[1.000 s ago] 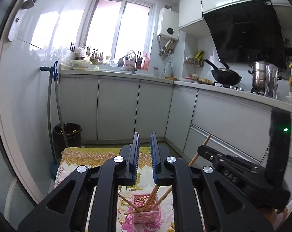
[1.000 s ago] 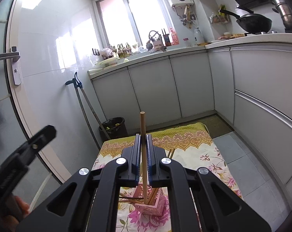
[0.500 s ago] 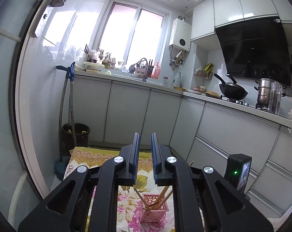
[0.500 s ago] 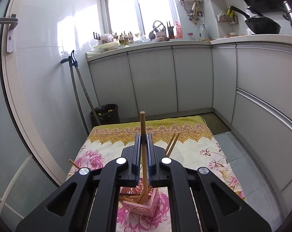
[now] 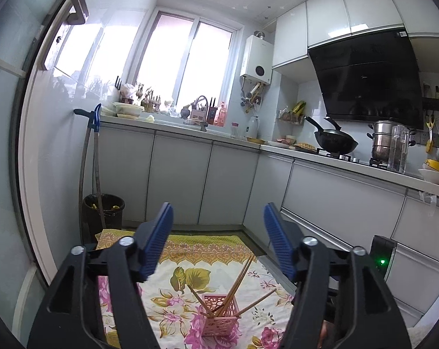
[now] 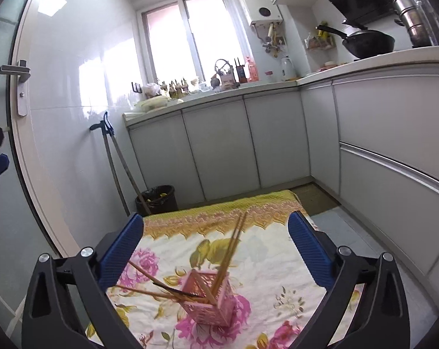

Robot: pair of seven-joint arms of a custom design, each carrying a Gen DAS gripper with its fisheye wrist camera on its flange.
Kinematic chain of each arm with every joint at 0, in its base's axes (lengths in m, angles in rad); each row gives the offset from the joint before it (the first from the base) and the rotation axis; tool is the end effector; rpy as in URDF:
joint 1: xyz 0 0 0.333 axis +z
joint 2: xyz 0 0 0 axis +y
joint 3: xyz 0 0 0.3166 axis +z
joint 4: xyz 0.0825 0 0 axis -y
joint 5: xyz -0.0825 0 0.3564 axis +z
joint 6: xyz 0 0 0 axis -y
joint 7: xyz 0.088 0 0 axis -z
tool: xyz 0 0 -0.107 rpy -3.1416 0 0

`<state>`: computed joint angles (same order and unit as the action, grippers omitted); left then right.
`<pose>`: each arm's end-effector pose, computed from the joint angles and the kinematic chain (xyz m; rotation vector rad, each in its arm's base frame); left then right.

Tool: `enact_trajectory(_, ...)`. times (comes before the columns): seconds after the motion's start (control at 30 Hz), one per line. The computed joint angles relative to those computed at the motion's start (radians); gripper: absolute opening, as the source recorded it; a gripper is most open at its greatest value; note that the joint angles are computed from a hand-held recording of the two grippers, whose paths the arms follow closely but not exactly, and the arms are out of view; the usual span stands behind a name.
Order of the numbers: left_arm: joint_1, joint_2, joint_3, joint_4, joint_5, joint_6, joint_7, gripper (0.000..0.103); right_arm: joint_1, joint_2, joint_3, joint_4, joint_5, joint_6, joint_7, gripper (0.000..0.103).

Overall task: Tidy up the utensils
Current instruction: 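Open both tools to release the sticks into the holder, then move both open tools down toward the last wooden sticks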

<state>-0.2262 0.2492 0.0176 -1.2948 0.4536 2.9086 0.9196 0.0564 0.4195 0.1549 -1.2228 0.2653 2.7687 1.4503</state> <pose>0.6152 -0.1598 0.7695 -1.4402 1.3296 -1.3092 0.6913 0.1050 0.6791 -1.5128 1.3798 -0.6379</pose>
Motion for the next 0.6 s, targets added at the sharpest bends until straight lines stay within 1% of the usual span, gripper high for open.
enact_trajectory(0.03,-0.005,-0.009,0.001,-0.015,0.01,0.017,-0.004,0.079,0.021,-0.024,-0.047,-0.011,-0.06,-0.074,0.042,0.097)
enact_trajectory(0.07,-0.004,-0.015,-0.006,-0.022,0.009,0.025,0.009,0.086,0.035,-0.052,-0.077,-0.042,-0.106,-0.108,0.068,0.097)
enact_trajectory(0.1,0.002,-0.02,-0.024,-0.03,-0.009,0.026,0.045,0.09,0.039,-0.089,-0.094,-0.098,-0.137,-0.107,0.078,0.097)
enact_trajectory(0.13,0.007,-0.027,-0.041,-0.041,-0.028,0.03,0.082,0.092,0.037,-0.126,-0.103,-0.161,-0.151,-0.087,0.087,0.097)
enact_trajectory(0.17,0.002,-0.036,-0.045,-0.055,-0.028,0.035,0.098,0.096,0.038,-0.16,-0.117,-0.216,-0.173,-0.078,0.106,0.097)
enact_trajectory(0.2,0.001,-0.043,-0.052,-0.068,-0.034,0.042,0.119,0.096,0.037,-0.193,-0.126,-0.26,-0.193,-0.095,0.116,0.097)
enact_trajectory(0.23,0.012,-0.049,-0.08,-0.081,-0.075,0.04,0.177,0.096,0.029,-0.217,-0.13,-0.289,-0.196,-0.124,0.116,0.097)
enact_trajectory(0.27,0.031,-0.051,-0.12,-0.088,-0.144,0.026,0.26,0.096,0.028,-0.241,-0.139,-0.319,-0.21,-0.152,0.131,0.097)
enact_trajectory(0.33,0.067,-0.041,-0.2,-0.071,-0.312,-0.046,0.455,0.096,0.017,-0.288,-0.152,-0.377,-0.21,-0.226,0.154,0.097)
enact_trajectory(0.37,0.074,-0.04,-0.222,-0.069,-0.368,-0.078,0.528,0.096,0.011,-0.301,-0.159,-0.389,-0.2,-0.275,0.172,0.097)
enact_trajectory(0.43,0.072,-0.032,-0.246,-0.057,-0.443,-0.157,0.643,0.096,-0.021,-0.312,-0.167,-0.397,-0.088,-0.405,0.168,0.097)
enact_trajectory(0.5,0.058,-0.007,-0.252,-0.01,-0.486,-0.283,0.722,0.096,-0.054,-0.304,-0.18,-0.39,0.027,-0.561,0.166,0.097)
enact_trajectory(0.53,0.048,0.015,-0.253,0.029,-0.502,-0.359,0.76,0.096,-0.067,-0.3,-0.186,-0.391,0.065,-0.627,0.165,0.097)
enact_trajectory(0.57,0.039,0.041,-0.254,0.075,-0.516,-0.441,0.796,0.096,-0.081,-0.294,-0.192,-0.395,0.097,-0.683,0.172,0.097)
enact_trajectory(0.6,0.028,0.069,-0.251,0.119,-0.525,-0.522,0.826,0.096,-0.092,-0.296,-0.197,-0.412,0.128,-0.72,0.182,0.096)
